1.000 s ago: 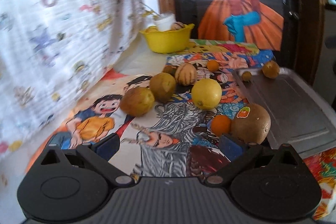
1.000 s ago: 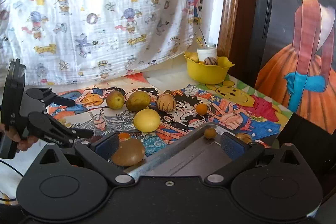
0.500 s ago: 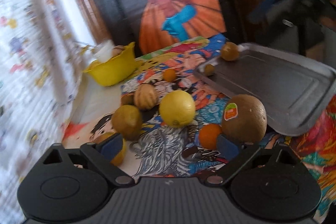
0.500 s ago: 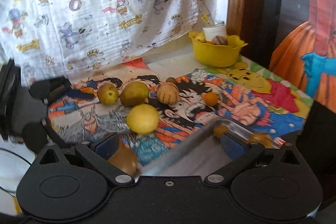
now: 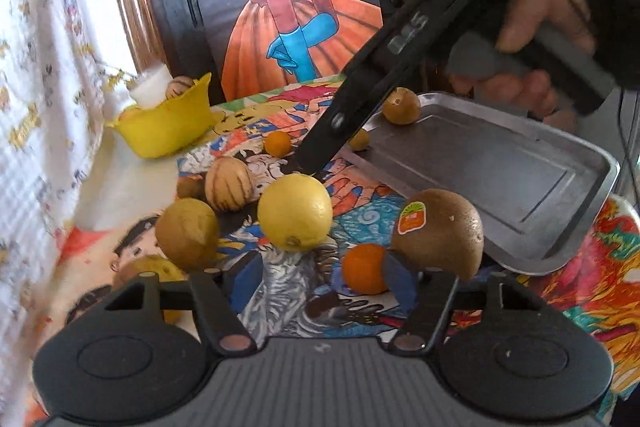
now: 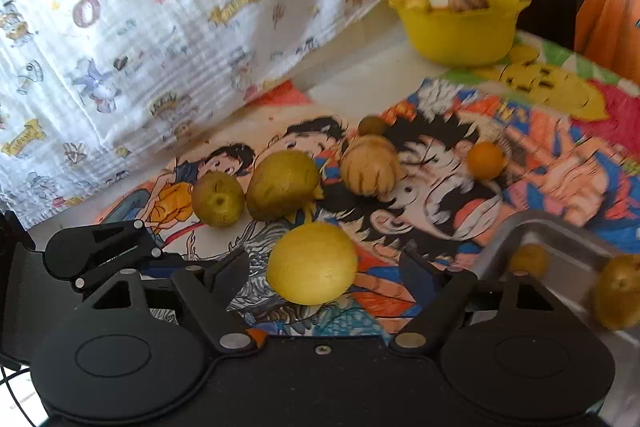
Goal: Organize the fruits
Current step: 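Grasp the yellow lemon with the right tool while the left tool grasps an orange mandarin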
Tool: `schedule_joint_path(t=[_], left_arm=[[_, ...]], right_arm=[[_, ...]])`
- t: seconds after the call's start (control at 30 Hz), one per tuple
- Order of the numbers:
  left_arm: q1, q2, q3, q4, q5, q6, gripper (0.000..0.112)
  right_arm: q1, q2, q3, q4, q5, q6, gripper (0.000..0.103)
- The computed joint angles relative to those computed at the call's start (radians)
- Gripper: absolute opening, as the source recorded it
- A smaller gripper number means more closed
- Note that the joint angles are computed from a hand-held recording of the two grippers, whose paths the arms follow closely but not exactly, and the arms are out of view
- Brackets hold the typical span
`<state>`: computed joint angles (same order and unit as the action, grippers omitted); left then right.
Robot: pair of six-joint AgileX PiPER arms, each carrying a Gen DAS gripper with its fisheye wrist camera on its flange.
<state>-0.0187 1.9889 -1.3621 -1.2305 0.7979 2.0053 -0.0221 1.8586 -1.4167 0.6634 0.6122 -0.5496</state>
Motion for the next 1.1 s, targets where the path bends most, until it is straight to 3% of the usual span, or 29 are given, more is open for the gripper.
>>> schedule_joint_path(t=[0.3, 0.53, 0.93, 1.1], left_arm=[[0.04, 0.112, -0.211, 0.174, 0.192, -0.334, 0.06], [0.061, 0.192, -0.355, 0.241, 0.31, -0.441, 0.06], [0.021, 0.235, -0.446, 0.287, 0.347, -0.417, 0.06], [-0.004, 0.209, -0.374, 0.283, 0.29, -0.34, 0.06]], right_arm=[[0.024, 0.081, -0.064, -0.009, 0.028, 0.041, 0.068], [0.036, 0.108, -0.088, -0.02, 0.024, 0.051, 0.063], [0.014, 0.105, -0.069, 0.049, 0.034, 0.011, 0.062], [0.012, 0.107, -0.069, 0.055, 0.031, 0.004, 0.062]])
